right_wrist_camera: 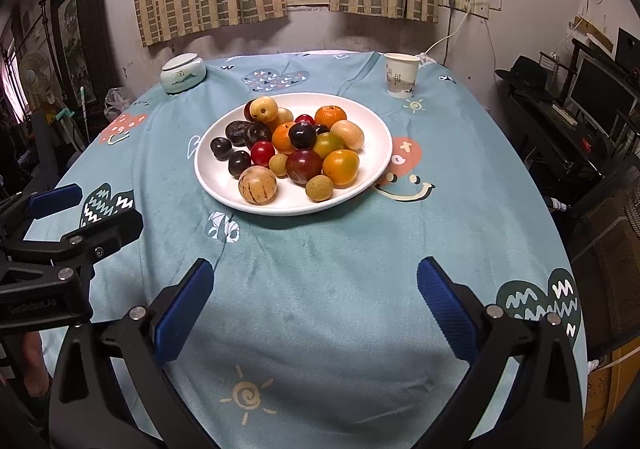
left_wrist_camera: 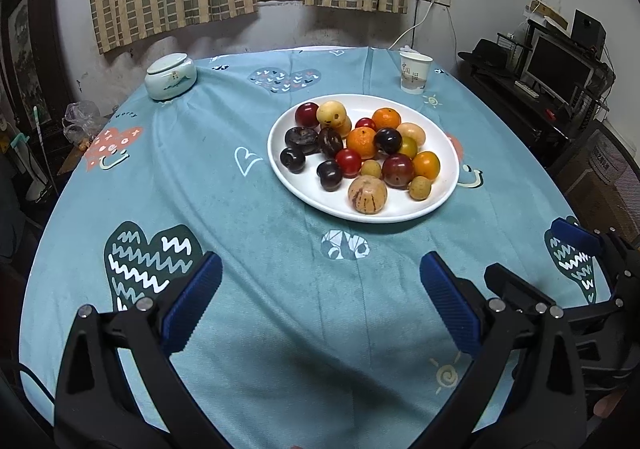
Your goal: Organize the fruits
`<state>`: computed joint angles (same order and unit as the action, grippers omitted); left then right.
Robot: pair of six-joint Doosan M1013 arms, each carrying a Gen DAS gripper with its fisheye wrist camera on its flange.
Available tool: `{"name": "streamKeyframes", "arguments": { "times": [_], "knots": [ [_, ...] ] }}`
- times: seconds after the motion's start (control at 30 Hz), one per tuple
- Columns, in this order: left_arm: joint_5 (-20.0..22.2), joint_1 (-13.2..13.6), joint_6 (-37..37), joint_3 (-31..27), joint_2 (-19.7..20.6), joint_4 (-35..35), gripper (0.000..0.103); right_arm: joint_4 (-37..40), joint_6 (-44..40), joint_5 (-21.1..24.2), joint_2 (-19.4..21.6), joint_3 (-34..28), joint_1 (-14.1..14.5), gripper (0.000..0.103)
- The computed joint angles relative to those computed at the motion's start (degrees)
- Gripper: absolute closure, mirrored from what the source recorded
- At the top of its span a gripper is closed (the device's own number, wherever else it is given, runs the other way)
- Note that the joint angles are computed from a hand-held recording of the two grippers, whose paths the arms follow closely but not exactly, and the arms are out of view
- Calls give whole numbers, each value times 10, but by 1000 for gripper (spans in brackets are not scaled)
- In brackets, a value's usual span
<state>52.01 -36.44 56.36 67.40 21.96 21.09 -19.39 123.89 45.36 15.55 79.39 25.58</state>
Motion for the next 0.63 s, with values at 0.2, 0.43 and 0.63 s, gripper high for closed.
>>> {"name": "streamKeyframes", "arguments": {
  "times": [0.2,0.43,0.63],
  "knots": [
    [2,0,-2,-1,1,3,2,-2,-2,1,0,-1,1,1],
    [1,-2,-8,0,1,10,2,-6,2,3,-1,-2,3,1],
    [6,-1,-12,-1,2,8,2,-5,1,2,-1,-2,2,1]
  ]
}}
